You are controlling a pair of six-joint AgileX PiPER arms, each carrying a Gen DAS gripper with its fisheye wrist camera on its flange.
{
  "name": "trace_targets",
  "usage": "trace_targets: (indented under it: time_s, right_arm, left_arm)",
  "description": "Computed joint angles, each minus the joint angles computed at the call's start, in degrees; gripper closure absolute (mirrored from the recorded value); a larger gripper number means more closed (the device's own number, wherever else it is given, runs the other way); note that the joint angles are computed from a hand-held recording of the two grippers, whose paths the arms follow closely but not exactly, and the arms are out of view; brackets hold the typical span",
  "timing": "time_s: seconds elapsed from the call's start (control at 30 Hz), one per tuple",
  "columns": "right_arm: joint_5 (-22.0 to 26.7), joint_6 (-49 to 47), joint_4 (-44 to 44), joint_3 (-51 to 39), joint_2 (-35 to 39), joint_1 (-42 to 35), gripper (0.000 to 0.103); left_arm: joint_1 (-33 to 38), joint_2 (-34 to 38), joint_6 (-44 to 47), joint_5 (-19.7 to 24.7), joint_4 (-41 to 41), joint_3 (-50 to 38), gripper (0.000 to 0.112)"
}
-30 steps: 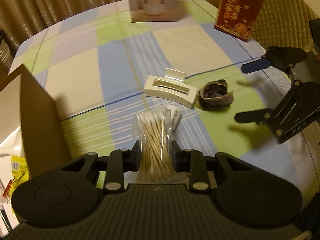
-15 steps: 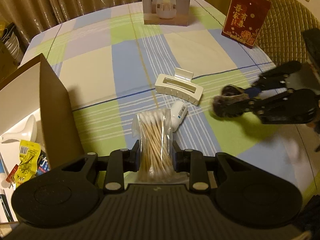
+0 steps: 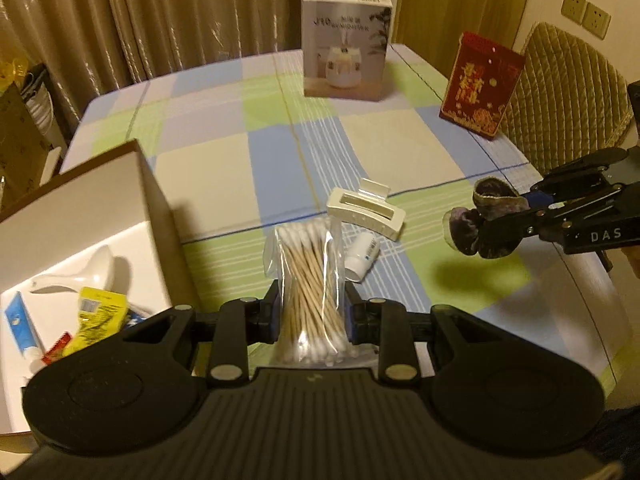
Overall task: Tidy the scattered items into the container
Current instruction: 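Carry the cotton swabs and scrunchie into the box and open both tools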
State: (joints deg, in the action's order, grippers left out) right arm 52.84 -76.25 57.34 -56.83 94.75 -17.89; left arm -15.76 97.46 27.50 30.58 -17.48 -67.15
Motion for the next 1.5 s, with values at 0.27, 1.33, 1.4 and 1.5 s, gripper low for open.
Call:
trace_targets:
  time_s: [0.27, 1.33, 1.4, 1.5]
  right_arm:
    - [-1.91, 4.63, 3.66, -1.58, -1.63, 10.14, 0.078]
    - [-12.66, 61.81, -52.27, -62.03, 39.97, 47.6, 0.078]
    - [-14.12, 63.44, -56.97, -62.42, 40.93, 48.66, 0.078]
    - [-15.91, 64.45, -64.64, -63.0, 42.81, 50.31, 0.065]
  left_arm:
    - [10.76, -6.51, 10.69, 2.51, -7.03, 2.86, 0.088]
    - [35.75, 26.12, 24.8, 23.01, -9.33, -39.32, 0.088]
    - [35.86, 27.75, 24.69, 24.03, -9.38, -41.28, 0.088]
    - [36.18, 29.76, 24.36, 25.53, -9.23, -43.73, 0.088]
